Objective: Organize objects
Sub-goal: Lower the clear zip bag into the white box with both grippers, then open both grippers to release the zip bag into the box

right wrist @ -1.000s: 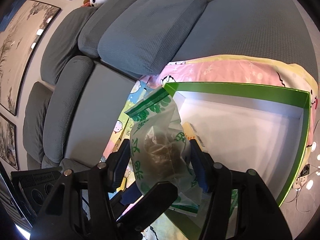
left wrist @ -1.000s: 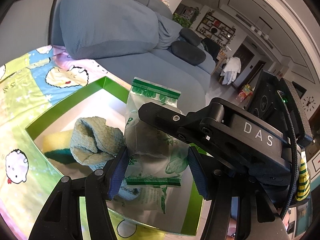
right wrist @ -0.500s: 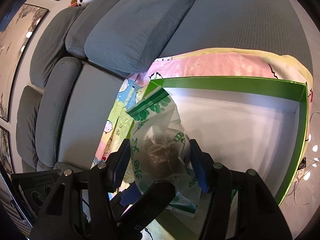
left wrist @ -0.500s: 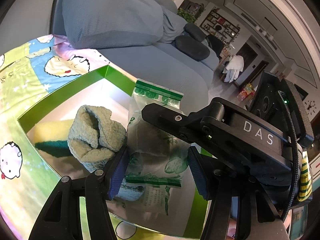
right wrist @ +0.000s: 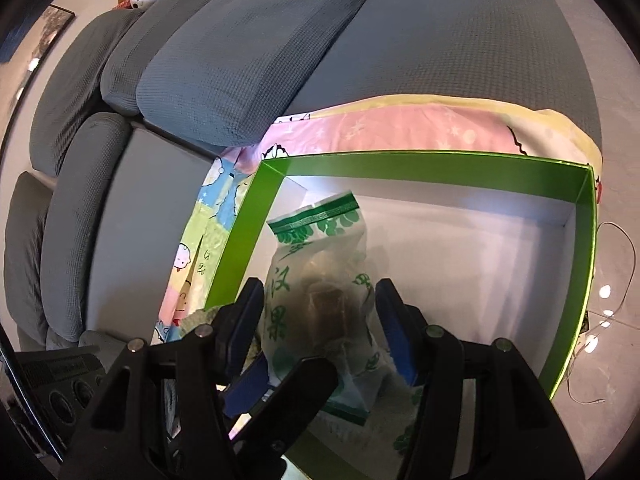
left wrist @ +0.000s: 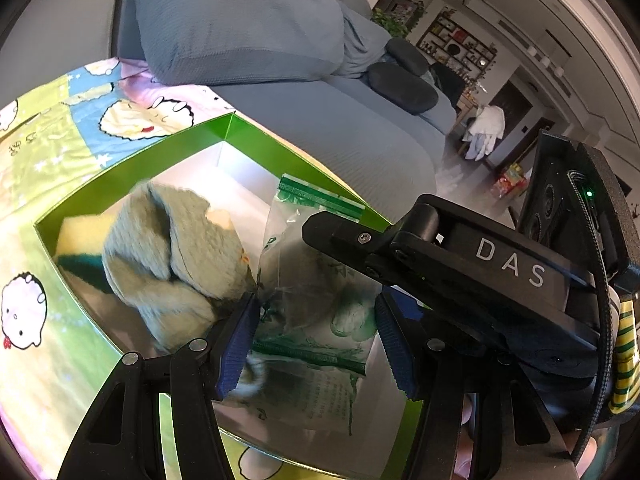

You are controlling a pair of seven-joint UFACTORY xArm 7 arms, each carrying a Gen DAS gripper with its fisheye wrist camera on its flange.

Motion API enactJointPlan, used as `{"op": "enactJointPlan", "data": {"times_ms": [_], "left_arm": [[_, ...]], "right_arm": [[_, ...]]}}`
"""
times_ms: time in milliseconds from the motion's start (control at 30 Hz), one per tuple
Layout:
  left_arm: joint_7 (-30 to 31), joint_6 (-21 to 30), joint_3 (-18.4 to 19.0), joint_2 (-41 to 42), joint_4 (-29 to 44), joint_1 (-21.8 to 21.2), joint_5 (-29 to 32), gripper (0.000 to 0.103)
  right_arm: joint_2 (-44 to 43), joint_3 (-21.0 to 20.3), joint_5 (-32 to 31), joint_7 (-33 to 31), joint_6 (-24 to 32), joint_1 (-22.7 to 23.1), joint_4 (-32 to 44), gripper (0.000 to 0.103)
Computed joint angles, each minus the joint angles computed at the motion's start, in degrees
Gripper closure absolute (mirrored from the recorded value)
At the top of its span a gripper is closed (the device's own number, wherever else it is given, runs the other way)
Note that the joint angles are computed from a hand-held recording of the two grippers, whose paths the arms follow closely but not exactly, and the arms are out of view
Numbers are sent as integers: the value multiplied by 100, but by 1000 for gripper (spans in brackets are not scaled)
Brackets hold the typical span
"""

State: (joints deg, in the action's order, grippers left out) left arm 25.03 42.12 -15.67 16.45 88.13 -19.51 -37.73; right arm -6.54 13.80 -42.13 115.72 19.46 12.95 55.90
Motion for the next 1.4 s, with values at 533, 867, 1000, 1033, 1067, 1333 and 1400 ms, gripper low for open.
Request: {"op": "enactJointPlan", "data": {"times_ms": [533,867,1000,1033,1067,1333,1400], "left_arm": [[-186,-217,67,-230,-200,1,277,42],[-190,-605,239,-868,-691,22,362,42],[-118,-768,335,-1208,-1005,52,248,42],[-135,-814,367,-1283,-1071,50,265,42],[-165,-881,402,-1378,-1163,48,311,42],[-952,-1764,738,-2278,-2260,106,936,36],[-1129,-1909,874,-2439,-2538,143,842,27]], "right_arm": [[131,-47,-68,36,437,186,239,45],[66,71,-441,226,1136,329,550,41],[68,60,-475,149,1217,408,635,39],[64,63,-523,187,1210,414,638,38],[62,82,-553,206,1288,430,673,38],[245,191,-959,71,2157,753,1233,28],[341,182,-1089,-12,2142,841,1389,28]]}}
